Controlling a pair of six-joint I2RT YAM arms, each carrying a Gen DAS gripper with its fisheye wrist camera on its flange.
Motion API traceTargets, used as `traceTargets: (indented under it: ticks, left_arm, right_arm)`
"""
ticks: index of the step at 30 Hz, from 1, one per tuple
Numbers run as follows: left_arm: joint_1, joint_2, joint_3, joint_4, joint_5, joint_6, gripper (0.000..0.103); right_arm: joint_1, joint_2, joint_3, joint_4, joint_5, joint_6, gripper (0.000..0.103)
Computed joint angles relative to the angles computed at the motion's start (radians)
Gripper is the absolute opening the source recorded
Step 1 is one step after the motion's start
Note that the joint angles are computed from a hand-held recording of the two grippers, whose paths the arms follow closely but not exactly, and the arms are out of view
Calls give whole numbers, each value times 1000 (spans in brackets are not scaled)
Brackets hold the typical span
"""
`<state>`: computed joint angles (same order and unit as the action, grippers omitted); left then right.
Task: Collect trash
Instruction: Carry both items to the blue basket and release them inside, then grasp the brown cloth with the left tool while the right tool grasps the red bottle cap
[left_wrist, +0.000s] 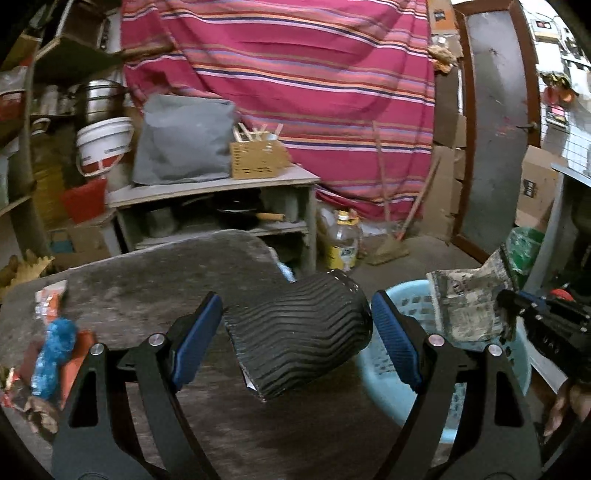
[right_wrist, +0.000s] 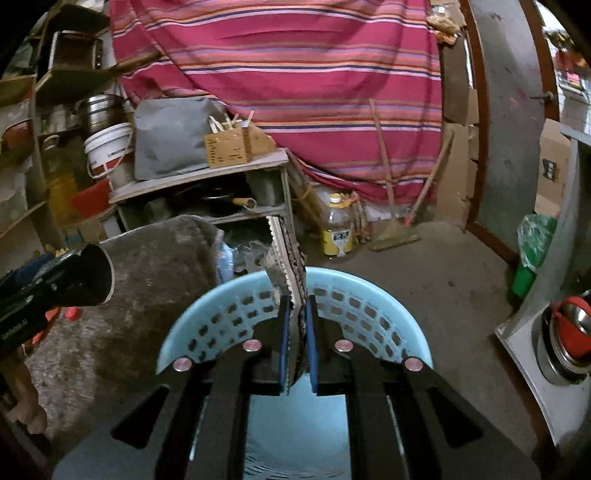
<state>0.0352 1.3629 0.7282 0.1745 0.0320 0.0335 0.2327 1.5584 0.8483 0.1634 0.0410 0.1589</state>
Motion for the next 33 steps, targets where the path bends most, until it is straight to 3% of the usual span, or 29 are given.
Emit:
traceTargets:
  ticks: [11,20,24,33]
  left_arm:
    - [-188,156,98,4,-107,17,81]
    - [-224,262,205,-51,-119,0,83]
    - [-228,256,215,-57,-116,-7,94]
    - [-96,138,161,-92,-96,-18,98]
  right_arm:
    - [-113,16,-37,32,-58,22,9]
    - [-132,59,-22,41,-91,40,9]
    - [-126,81,-4,34,-92,34,9]
    - [-87,122,33,23,-85,49,9]
